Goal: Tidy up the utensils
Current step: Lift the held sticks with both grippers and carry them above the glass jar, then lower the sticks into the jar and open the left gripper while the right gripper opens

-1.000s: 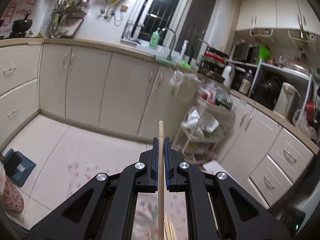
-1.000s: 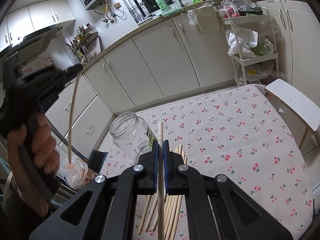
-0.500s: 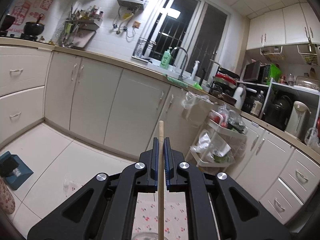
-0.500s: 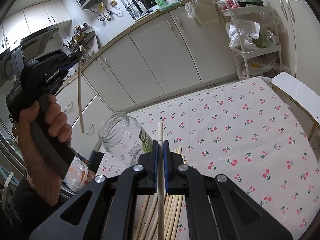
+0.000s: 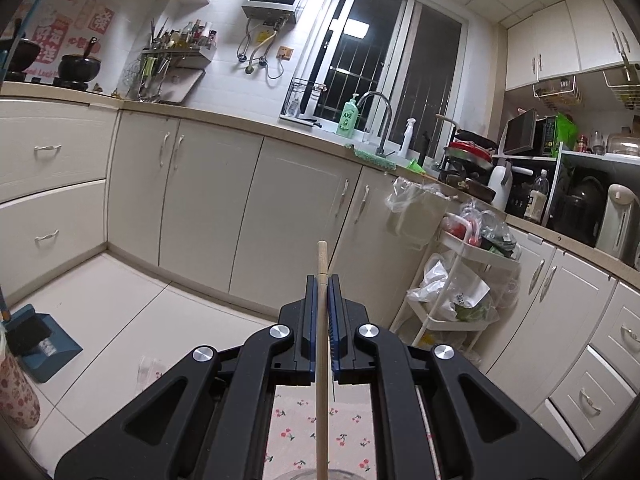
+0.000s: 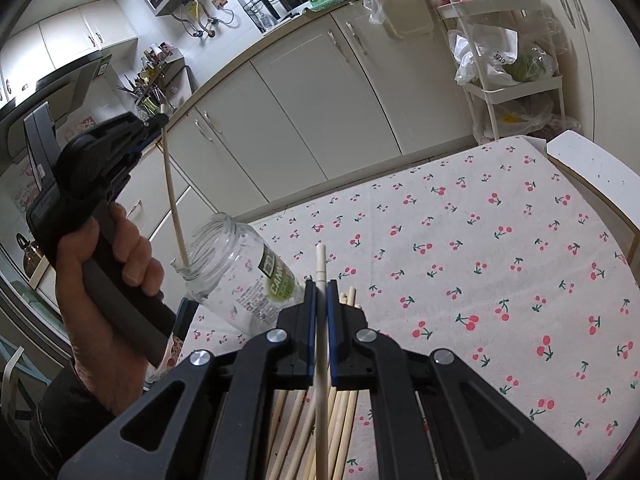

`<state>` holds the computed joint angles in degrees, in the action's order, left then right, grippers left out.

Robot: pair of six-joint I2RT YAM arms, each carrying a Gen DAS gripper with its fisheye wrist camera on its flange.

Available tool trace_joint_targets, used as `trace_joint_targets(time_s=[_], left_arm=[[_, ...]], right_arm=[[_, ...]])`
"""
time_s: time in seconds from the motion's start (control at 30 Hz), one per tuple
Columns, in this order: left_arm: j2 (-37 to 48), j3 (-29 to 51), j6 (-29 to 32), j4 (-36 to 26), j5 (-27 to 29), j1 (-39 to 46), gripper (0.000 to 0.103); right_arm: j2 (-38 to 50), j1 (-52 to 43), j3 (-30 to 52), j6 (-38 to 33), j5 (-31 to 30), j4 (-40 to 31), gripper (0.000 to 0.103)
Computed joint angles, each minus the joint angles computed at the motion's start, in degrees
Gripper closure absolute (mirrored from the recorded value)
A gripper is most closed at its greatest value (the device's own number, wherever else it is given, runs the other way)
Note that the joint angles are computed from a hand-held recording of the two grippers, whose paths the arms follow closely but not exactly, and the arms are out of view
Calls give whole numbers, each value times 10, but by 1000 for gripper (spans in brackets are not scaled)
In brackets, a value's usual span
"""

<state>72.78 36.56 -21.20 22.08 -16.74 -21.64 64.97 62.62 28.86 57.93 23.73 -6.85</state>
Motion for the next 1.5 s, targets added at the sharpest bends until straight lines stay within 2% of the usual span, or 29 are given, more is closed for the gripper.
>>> trace_joint_targets(time_s=[0.23, 0.43, 0.5, 0.53, 0.57, 0.8, 1.03, 1.33, 1.5], left_arm=[[-13, -37, 7, 3, -4, -15, 98], [-44, -73, 12, -17, 6, -13, 98], [-54, -81, 17, -26, 16, -8, 98], [-60, -85, 21, -30, 18, -9, 98], [-65, -88, 26, -35, 22, -10, 98], [-101, -99, 48, -78, 54, -3, 98], [-135, -109, 59, -101, 90, 23, 97], [-130, -115, 66, -91, 137, 45, 97], [-143, -123, 51, -89, 166, 68, 94]], right_arm=[[2, -12, 15, -19, 5, 17, 97], [10, -34, 44, -58, 5, 66, 97], [24, -53, 56, -71, -11, 112, 97], [24, -53, 56, -71, -11, 112, 97], [36, -67, 61, -73, -24, 149, 97], [103, -104, 111, -83, -38, 246, 97], [169, -120, 168, -106, -39, 288, 97], [222, -136, 198, -123, -25, 326, 97], [255, -144, 216, -140, -18, 346, 97]])
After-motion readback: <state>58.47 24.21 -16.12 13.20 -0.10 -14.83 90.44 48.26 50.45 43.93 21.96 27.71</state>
